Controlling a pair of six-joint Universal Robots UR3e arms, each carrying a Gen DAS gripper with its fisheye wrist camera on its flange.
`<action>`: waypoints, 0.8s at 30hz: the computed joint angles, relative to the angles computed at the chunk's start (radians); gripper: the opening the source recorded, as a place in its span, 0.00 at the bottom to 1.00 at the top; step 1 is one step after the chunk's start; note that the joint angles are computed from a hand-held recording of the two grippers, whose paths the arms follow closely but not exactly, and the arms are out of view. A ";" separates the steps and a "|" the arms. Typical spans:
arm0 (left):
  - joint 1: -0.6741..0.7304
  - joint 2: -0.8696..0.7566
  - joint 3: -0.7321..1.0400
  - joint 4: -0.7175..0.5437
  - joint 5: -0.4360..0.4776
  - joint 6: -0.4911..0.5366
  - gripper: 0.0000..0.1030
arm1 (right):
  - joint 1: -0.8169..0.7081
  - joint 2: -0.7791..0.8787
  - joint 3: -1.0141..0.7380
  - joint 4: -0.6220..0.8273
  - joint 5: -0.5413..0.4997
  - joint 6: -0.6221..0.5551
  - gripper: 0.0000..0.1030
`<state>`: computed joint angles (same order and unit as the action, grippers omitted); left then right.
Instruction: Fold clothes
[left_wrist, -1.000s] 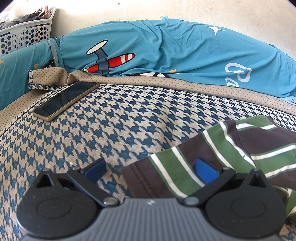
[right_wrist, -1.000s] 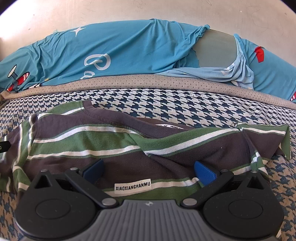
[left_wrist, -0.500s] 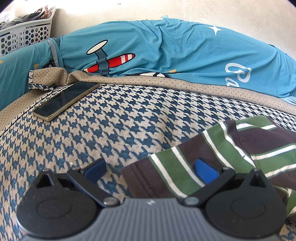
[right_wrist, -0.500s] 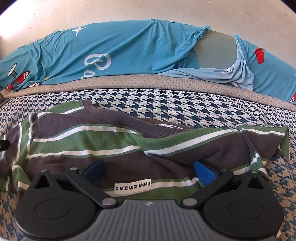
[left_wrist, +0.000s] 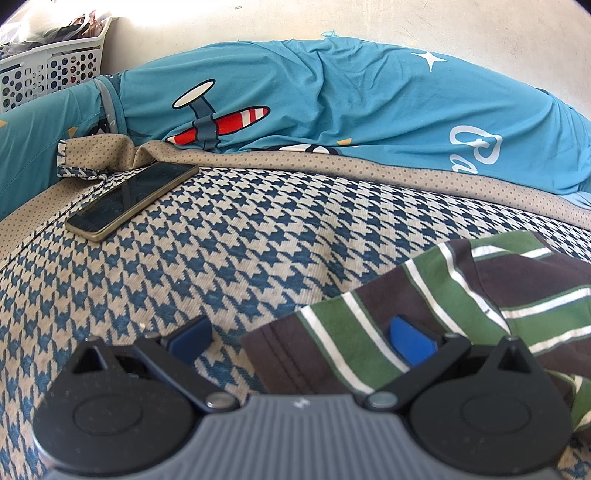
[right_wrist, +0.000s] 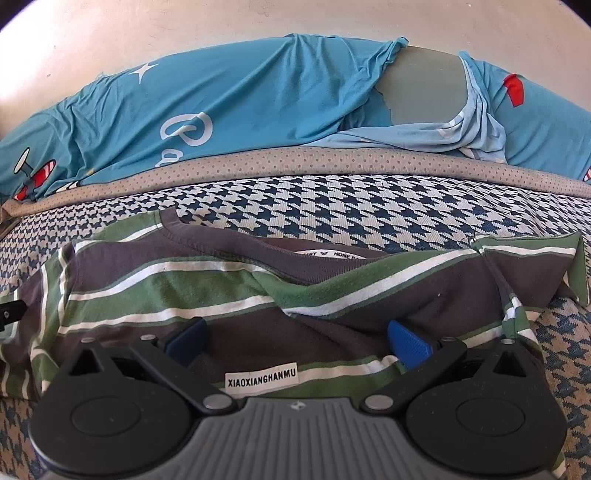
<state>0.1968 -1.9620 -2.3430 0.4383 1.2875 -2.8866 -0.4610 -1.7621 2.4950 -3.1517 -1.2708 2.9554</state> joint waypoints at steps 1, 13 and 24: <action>0.000 0.000 0.000 0.000 0.000 0.000 1.00 | -0.021 -0.005 0.001 0.005 0.027 0.015 1.00; -0.002 -0.005 0.000 0.006 0.002 -0.001 1.00 | -0.280 -0.081 0.050 0.092 0.365 0.152 1.00; -0.001 -0.007 -0.002 0.012 0.001 -0.001 1.00 | -0.283 -0.047 0.090 -0.039 0.389 0.192 1.00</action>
<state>0.1961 -1.9688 -2.3455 0.4501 1.2885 -2.8874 -0.7445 -1.8090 2.5854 -3.1908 -0.8819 3.1473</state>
